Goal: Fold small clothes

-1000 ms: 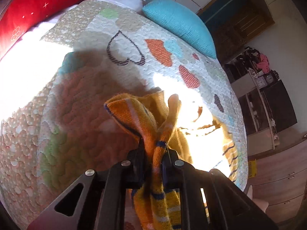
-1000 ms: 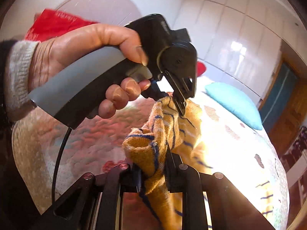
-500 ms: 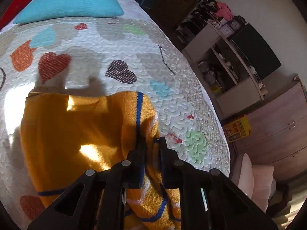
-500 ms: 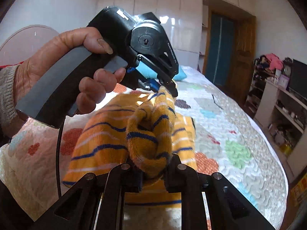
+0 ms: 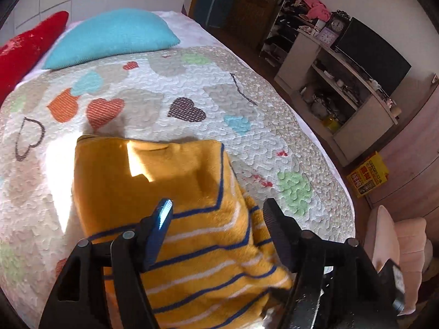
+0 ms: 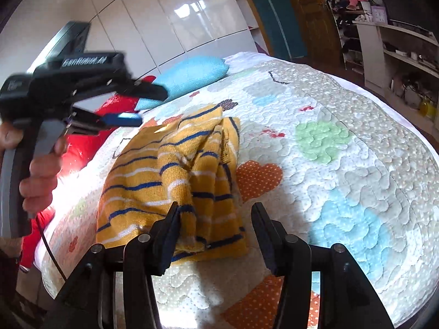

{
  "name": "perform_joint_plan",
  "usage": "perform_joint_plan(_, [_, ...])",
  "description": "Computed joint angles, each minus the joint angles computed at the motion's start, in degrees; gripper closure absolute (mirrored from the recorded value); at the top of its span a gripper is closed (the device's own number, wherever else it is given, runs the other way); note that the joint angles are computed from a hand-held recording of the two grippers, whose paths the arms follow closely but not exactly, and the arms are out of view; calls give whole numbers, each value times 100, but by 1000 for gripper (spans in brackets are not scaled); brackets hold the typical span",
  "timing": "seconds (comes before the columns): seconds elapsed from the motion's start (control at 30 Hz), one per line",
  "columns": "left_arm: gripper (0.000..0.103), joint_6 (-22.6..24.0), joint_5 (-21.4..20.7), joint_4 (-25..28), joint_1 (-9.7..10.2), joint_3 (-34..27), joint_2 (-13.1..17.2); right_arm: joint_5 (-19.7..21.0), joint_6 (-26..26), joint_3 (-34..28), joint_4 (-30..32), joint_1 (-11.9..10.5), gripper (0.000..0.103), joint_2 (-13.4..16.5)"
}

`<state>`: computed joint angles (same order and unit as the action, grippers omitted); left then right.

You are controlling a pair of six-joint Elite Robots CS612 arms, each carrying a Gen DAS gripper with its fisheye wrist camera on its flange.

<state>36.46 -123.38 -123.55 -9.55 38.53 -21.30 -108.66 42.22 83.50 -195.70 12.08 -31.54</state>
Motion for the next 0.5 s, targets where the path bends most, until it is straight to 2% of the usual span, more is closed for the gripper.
perform_joint_plan(0.1, [30, -183, 394, -793, 100, 551, -212, -370, -67, 90, -254, 64, 42, -52])
perform_joint_plan(0.2, [30, -218, 696, -1304, 189, 997, -360, -348, -414, -13, -378, 38, 42, -79])
perform_joint_plan(0.27, [30, -300, 714, -1397, 252, 1187, -421, 7, -500, -29, -439, 42, 42, -138])
perform_joint_plan(0.3, [30, -350, 669, -1412, 283, 1267, -445, 334, -498, -132, -340, -35, 42, -132])
perform_joint_plan(0.37, [30, -489, 620, -1525, 336, 1452, -503, 688, -445, -427, 93, -111, 42, -52])
perform_joint_plan(0.4, [30, -553, 605, -1606, 359, 1548, -535, 810, -458, -601, 361, -152, 47, 15])
perform_joint_plan(0.43, [30, -610, 589, -1692, 378, 1663, -578, 940, -411, -754, 571, -188, 57, 91])
perform_joint_plan(0.47, [30, -646, 575, -1738, 396, 1753, -613, 1291, -288, -883, 685, -291, 87, 189])
perform_joint_plan(0.5, [30, -670, 558, -1756, 416, 1815, -640, 1699, -50, -957, 761, -384, 88, 254])
